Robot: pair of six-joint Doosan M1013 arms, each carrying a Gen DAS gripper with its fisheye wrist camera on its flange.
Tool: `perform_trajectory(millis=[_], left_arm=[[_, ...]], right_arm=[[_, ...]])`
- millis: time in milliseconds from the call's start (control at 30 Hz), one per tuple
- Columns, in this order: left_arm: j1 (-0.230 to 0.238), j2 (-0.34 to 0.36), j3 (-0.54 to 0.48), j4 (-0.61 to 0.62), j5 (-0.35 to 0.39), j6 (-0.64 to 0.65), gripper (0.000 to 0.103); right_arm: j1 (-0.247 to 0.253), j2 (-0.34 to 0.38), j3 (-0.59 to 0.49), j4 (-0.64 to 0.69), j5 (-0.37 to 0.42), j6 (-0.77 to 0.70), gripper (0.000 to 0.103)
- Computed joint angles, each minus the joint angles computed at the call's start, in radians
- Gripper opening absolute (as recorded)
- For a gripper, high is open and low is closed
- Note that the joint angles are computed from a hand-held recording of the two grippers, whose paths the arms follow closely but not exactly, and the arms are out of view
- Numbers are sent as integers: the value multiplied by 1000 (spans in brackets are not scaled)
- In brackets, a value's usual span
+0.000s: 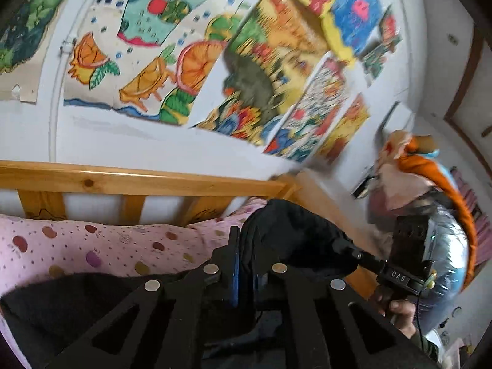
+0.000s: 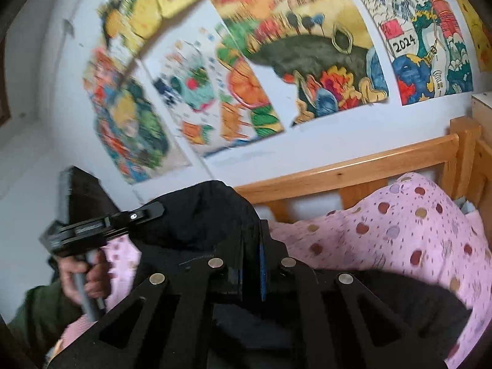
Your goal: Fold large clothes
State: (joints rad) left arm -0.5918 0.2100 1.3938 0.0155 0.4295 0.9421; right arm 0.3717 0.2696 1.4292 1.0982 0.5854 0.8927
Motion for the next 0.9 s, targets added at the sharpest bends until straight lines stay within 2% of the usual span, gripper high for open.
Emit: perform_trajectory(millis=[167,400,533,633,767,900], left_arm=[[-28,-64,62,-103,-53,155,5],[-88,-138,132,-127,-47,282,5],[-121,-175,177,-101,-33,295,5],[-155,-189,204,-10,-5,245,4],[-204,-182,219,163,85,114,4],[-231,-159,227,246,156,49,4]], right_arm=[[-9,-77,94,71,6,-89,7],[9,-176,191,18,-15,-157,6],[16,-229,242,-55,-11,-177,6],[22,-255,276,-120,5,-147,6],[41,-271,311,-226,-4,-82,6],[71,-260,323,-429,-28,68,6]])
